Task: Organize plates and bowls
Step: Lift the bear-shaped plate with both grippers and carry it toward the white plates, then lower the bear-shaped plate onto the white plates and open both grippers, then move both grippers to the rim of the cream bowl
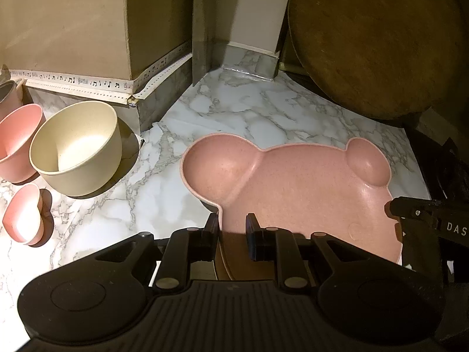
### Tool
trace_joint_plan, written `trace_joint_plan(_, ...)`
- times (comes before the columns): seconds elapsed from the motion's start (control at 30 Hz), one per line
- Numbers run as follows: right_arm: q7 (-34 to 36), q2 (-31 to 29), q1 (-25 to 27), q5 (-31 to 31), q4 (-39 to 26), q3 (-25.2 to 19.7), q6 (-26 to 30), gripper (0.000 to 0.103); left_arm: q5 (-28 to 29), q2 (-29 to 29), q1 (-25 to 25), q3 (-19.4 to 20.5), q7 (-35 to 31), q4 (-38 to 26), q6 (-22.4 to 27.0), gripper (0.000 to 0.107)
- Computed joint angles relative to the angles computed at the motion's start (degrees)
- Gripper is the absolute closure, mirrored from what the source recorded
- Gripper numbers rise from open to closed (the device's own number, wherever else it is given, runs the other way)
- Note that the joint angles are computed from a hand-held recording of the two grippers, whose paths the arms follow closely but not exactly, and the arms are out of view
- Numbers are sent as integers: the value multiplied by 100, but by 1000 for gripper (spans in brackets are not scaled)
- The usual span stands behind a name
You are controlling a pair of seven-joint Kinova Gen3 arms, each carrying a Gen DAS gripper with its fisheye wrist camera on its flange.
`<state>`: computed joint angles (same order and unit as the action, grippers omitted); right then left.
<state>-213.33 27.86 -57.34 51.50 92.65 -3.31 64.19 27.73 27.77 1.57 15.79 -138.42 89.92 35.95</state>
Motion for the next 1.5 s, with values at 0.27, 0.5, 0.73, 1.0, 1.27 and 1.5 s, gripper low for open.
trace_joint_plan(0.27, -84, 43, -63, -86, -82, 13, 144, 85, -30, -4, -41, -25, -49, -40, 143, 88)
trace_joint_plan(0.5, -135, 64, -251, -7, -260, -19, 515, 78, 82, -92, -204, -32, -252, 30, 322, 88)
trace_joint_plan(0.73, 36, 227, -415, 83, -661, -12, 784, 65, 564, -265, -570, 41, -849, 175, 493, 88)
trace_joint_plan(1.0, 272, 484, -700, 348, -1235, 126, 1012, 39, 1228, -527, -907, -112, -1558, 378, 680, 79)
trace_joint_plan(1.27, 945, 902, -952, 562, -2131, 342, 1182, 18, 2151, -882, -1302, -352, -2446, 723, 660, 40)
trace_joint_plan(1.5, 1779, 1461, -1151, 530, -3259, 676, 1402, 1, 2706, -1086, -1501, -637, -3011, 899, 696, 31)
